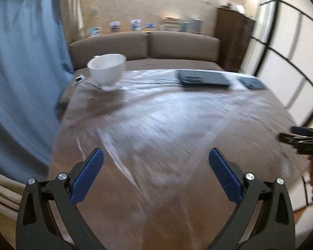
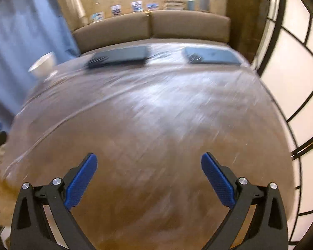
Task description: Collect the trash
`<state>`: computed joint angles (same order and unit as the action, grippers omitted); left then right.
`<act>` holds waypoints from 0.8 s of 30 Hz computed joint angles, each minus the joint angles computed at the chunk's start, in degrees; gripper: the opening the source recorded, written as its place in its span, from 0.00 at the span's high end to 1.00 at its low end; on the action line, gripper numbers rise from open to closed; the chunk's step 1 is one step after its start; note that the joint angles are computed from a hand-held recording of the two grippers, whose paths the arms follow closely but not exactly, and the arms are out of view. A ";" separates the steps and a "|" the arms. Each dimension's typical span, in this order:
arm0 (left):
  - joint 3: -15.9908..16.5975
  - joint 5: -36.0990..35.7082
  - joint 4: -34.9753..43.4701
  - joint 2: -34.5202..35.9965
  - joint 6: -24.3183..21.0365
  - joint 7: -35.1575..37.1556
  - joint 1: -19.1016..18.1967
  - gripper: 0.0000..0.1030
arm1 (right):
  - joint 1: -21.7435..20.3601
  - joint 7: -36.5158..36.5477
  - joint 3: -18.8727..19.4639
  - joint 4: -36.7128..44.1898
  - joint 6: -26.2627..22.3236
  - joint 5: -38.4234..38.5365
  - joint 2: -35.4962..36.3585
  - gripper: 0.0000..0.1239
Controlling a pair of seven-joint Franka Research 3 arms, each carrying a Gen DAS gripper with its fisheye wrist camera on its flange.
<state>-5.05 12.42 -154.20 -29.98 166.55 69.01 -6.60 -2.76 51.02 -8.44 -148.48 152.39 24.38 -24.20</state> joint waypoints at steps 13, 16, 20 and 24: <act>-1.26 3.69 12.58 18.17 -1.15 -5.74 7.16 0.02 | -2.65 -1.25 0.86 19.91 5.59 1.58 24.42 0.21; -0.90 3.13 12.44 18.68 -1.39 -5.46 6.66 0.02 | -3.06 -2.57 1.34 22.03 5.49 3.46 26.47 0.21; -1.92 7.66 12.66 19.25 -1.50 -7.79 7.98 0.02 | -3.59 -9.73 2.45 21.52 8.04 10.41 26.79 0.20; -1.60 8.18 12.47 19.23 -1.45 -8.12 7.91 0.01 | -3.68 -10.40 2.37 21.56 7.99 10.94 26.97 0.20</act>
<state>-6.65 20.59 -141.72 -10.75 165.10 60.89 1.31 -6.44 40.62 -6.06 -126.92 160.39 35.33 2.76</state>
